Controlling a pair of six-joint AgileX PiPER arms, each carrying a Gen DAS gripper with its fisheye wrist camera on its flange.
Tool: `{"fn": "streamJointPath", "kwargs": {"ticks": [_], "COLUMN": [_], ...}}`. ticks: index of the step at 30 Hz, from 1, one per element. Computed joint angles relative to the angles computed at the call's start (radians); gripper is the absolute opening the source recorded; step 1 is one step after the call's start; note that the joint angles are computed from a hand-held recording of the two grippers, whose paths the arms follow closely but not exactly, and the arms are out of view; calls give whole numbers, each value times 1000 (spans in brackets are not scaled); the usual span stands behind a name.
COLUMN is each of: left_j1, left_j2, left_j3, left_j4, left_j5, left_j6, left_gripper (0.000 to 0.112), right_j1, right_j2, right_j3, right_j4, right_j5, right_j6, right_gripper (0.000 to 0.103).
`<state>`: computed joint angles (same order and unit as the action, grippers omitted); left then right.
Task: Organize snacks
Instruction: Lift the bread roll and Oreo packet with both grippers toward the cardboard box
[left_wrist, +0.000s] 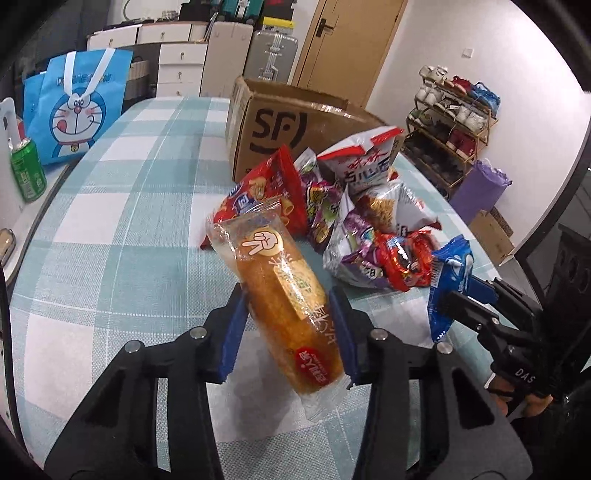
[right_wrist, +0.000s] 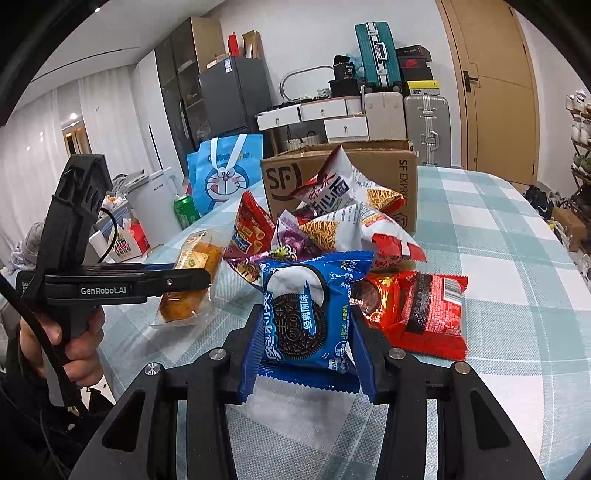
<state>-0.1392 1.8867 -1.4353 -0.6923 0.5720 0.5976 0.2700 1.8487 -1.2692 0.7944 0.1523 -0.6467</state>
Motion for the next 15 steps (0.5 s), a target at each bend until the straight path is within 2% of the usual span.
{"fn": "streamJointPath", "kwargs": {"ticks": [9,15], "left_j1": [2,-2], "left_j2": [-60,-44], "left_j3": [28,-35], "left_j4": [-114,-104], "left_j5": [-29,-21], "left_j6": [123,101], "left_gripper": [41,41], "right_j1": [-24,-52], "right_j2": [-12,1], "right_j3": [-17,-74], "right_j4": [164,201], "right_j5": [0,16], "right_j6": [-160,-182], "right_gripper": [44,44]}}
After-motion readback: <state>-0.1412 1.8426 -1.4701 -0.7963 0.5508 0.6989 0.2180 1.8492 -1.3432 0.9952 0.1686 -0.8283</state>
